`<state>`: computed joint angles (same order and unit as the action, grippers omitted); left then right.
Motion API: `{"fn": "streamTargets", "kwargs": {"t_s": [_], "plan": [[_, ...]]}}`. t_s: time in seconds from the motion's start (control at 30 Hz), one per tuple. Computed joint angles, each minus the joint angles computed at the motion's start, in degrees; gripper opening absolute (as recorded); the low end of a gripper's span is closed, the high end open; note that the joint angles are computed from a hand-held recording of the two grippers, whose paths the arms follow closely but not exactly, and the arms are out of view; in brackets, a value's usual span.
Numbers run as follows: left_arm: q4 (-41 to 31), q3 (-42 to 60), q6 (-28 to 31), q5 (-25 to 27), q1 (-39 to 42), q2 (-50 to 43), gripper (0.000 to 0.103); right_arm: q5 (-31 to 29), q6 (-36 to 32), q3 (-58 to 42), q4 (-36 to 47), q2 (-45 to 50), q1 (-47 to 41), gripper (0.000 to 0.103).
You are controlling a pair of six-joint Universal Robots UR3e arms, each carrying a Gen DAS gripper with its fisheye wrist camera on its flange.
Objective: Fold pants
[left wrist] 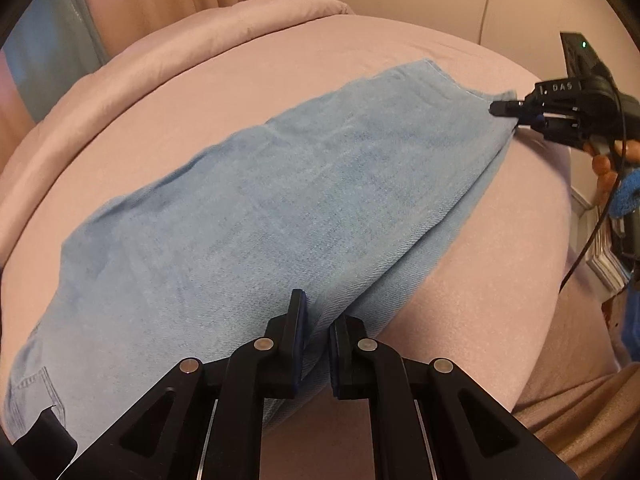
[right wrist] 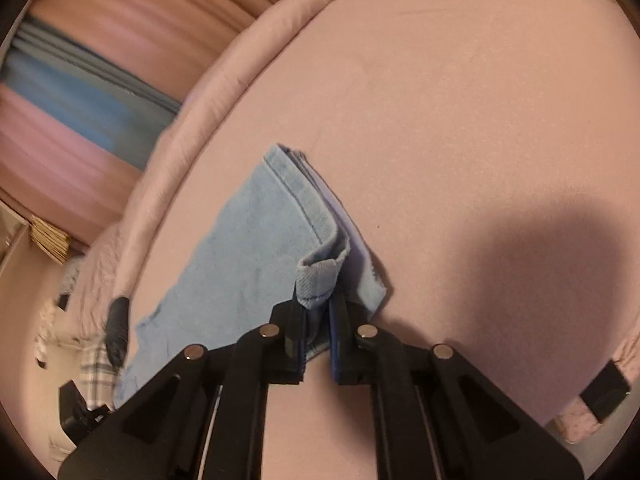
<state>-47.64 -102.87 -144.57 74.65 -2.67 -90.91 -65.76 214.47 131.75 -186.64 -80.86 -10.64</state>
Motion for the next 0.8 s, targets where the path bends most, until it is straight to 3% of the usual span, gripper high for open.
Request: {"fn": "streamTargets", "kwargs": {"t_s": [0.2, 0.3, 0.4, 0.47, 0.5, 0.53, 0.63, 0.7, 0.8], "plan": [[-0.7, -0.3, 0.1, -2.5, 1.5, 0.2, 0.007, -5.3, 0.5, -4.2, 7.3, -2.7, 3.3, 0.01], [-1.4, -0.6, 1.1, -3.9, 2.5, 0.8, 0.009, -4.4, -3.4, -1.3, 7.7, -3.4, 0.7, 0.007], [-5.0, 0.7, 2.0, -4.2, 3.4, 2.1, 0.014, -4.2, -8.1, -3.1, 16.8, -7.6, -1.0, 0.012], [-9.2, 0.9, 4.1, -7.3, 6.2, 5.0, 0.016, -13.0, -8.1, -5.2, 21.1, -10.4, 1.2, 0.031], [-10.5, 0.3, 5.0, -9.0, 7.8, 6.6, 0.018, -21.0, -7.4, -8.2, 22.6, -10.3, 4.3, 0.038], [-12.4, -0.3, 6.4, -11.8, 10.4, 8.7, 0.022, -24.2, -7.4, -9.4, 22.2, -9.9, 5.7, 0.044], [-14.3, -1.2, 8.0, -16.5, 17.3, 12.1, 0.036, -18.2, -12.3, -13.8, 20.8, -6.9, 5.5, 0.044], [-11.2, -1.3, 5.1, -15.2, 20.5, 11.6, 0.036, -14.6, -16.5, -22.7, 23.3, 0.3, 8.5, 0.043], [-12.4, 0.5, 1.8, -16.2, 26.7, 9.9, 0.036, -15.6, -21.8, -38.6, 27.9, 12.1, 14.3, 0.036]]}}
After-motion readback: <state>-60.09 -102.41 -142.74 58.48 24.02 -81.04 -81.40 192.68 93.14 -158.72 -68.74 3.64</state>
